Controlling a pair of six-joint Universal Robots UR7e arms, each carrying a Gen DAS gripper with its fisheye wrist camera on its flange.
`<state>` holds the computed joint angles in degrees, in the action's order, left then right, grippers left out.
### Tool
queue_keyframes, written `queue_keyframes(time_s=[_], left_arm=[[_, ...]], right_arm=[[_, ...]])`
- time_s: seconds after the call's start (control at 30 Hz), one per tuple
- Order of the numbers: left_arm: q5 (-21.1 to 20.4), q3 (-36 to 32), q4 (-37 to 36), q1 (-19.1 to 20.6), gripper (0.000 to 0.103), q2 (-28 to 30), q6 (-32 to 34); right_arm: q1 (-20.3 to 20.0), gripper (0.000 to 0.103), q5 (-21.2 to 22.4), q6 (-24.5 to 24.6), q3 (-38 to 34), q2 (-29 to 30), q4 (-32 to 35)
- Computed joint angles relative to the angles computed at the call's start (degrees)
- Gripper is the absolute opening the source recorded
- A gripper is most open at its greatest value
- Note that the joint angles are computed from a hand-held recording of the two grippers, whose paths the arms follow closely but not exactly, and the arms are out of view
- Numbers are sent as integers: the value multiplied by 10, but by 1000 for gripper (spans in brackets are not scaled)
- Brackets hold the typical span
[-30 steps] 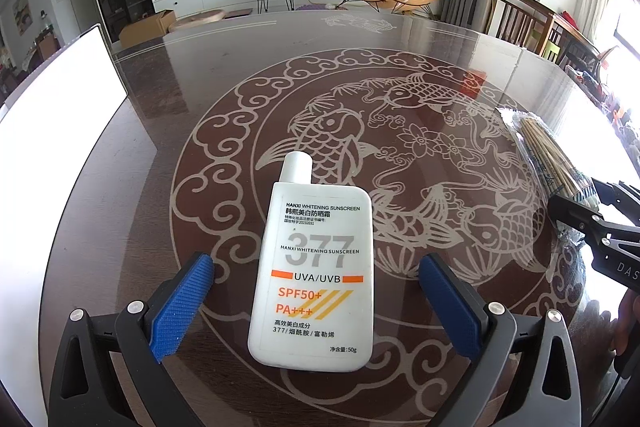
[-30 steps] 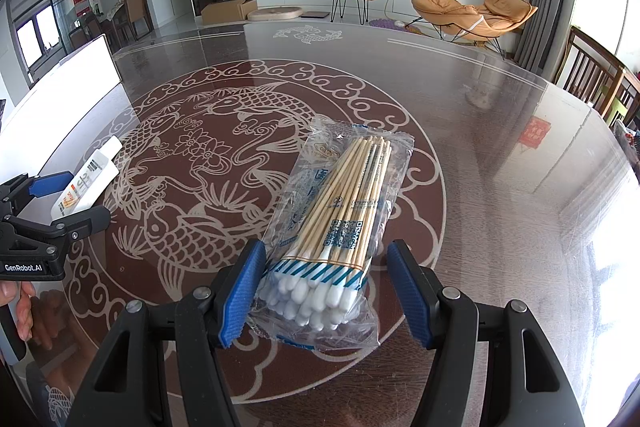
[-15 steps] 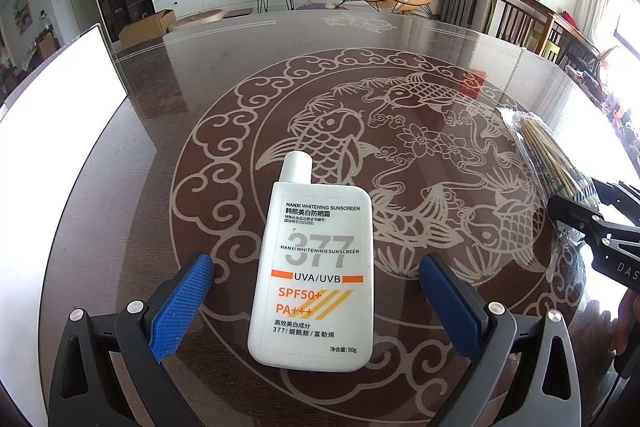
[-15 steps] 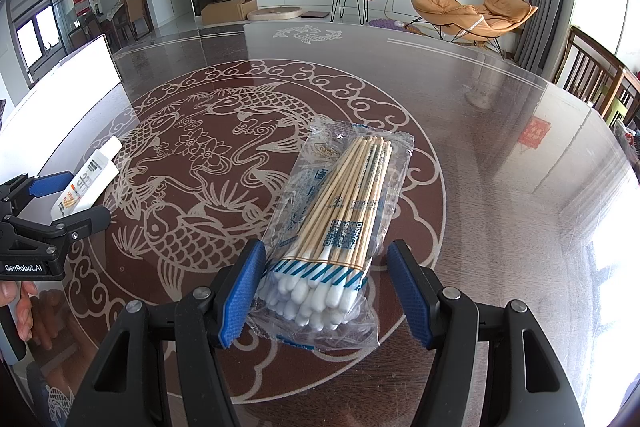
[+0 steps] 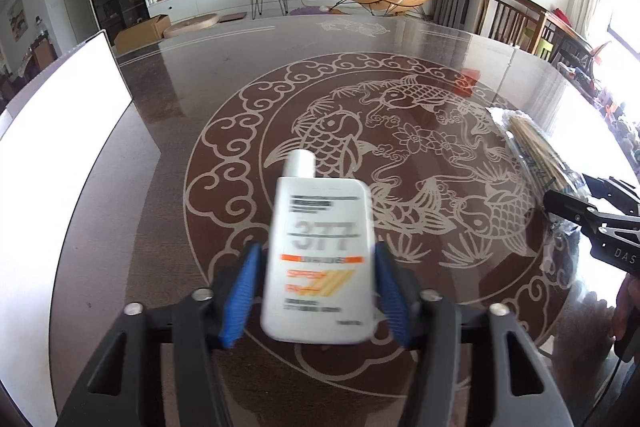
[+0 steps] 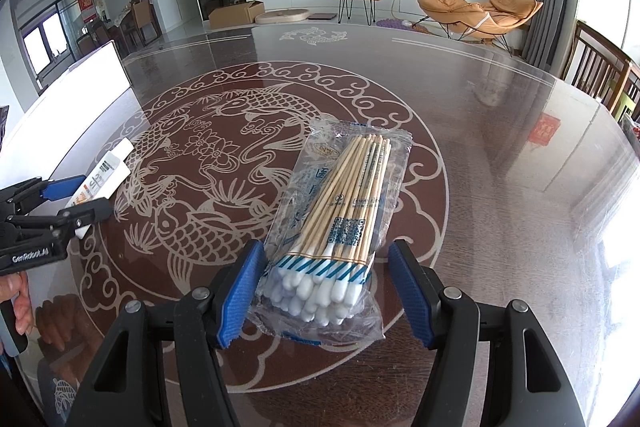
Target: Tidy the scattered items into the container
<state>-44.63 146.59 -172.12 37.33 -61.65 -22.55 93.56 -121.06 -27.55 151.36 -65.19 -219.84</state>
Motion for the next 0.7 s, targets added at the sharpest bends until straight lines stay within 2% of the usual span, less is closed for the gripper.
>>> queue_keyframes(time_s=[0.03,0.13,0.3,0.43,0.57,0.7], left_arm=[[-1,6,1,-3,51,-6,-4],[16,30,14,-37,51,-28,-37],[51,52,96,-111,51,-82,-108],[72,55,172,-147,51,-128,-140],[86,62,229,-167,51,-185,-162],[75,75,278,-173,51,-287,-178]], right_arm=[[-5,42,11,3,8,-13,4],[-23,41,68,28,43,-77,41],[19,41,78,43,67,-122,67],[82,41,45,73,58,-104,77],[143,41,15,107,33,-77,102],[202,41,-5,135,3,-50,139]])
